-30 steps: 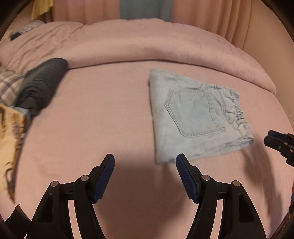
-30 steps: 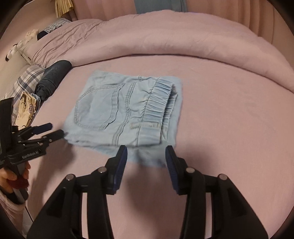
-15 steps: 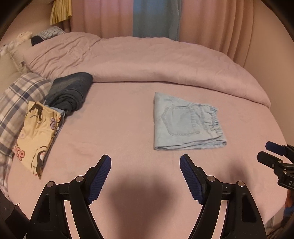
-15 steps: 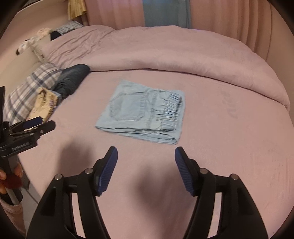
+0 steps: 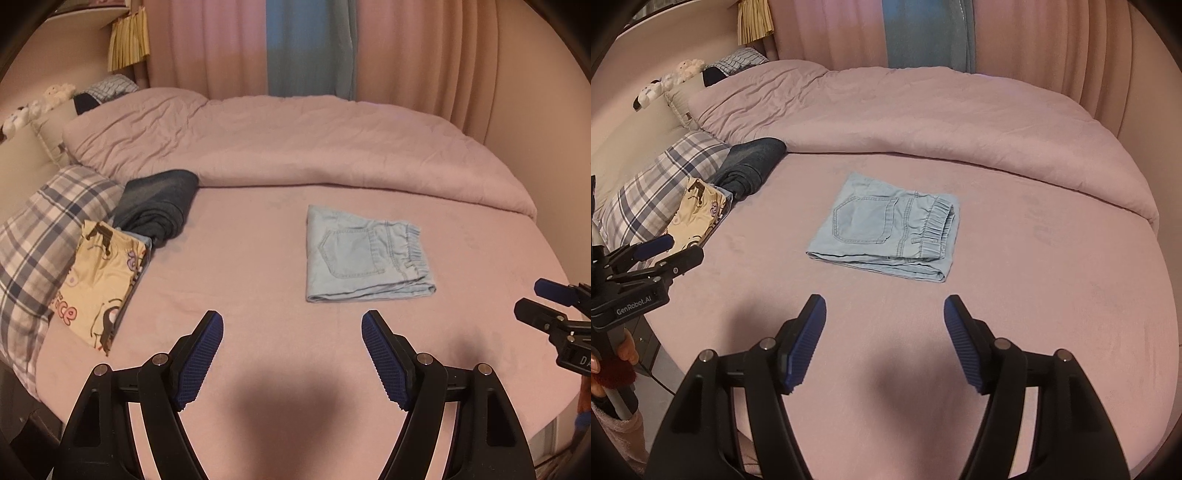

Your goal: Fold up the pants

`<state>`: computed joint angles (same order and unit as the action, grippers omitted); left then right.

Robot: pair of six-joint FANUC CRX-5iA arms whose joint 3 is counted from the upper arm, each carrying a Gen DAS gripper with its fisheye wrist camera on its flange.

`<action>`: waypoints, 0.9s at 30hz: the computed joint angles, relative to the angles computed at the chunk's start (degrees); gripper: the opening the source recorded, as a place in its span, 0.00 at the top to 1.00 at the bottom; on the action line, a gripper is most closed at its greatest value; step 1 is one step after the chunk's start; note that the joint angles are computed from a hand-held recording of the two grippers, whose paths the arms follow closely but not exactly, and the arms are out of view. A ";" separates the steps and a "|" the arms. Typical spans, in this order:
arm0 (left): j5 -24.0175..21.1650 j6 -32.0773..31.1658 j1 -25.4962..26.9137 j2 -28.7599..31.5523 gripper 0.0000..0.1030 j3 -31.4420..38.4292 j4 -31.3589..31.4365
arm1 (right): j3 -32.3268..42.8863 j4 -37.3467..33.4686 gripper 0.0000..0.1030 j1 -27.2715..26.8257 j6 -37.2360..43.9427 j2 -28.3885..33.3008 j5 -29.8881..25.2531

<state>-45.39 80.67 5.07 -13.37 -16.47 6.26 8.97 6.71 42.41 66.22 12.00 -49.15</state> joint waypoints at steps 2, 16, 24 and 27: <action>0.18 -0.35 -0.10 -0.29 0.25 0.01 0.36 | -0.41 0.57 0.36 0.23 -0.22 -0.54 0.26; 0.75 0.56 -2.93 -0.48 0.25 1.29 -1.45 | -1.53 1.69 0.36 0.67 -1.09 -1.73 0.87; 0.94 -0.04 -3.62 -0.35 0.25 1.55 -1.29 | -1.77 2.19 0.36 0.50 -0.93 -1.90 1.18; 0.91 -0.42 -3.86 -0.36 0.25 1.67 -1.13 | -1.91 2.26 0.36 0.45 -1.00 -2.00 1.31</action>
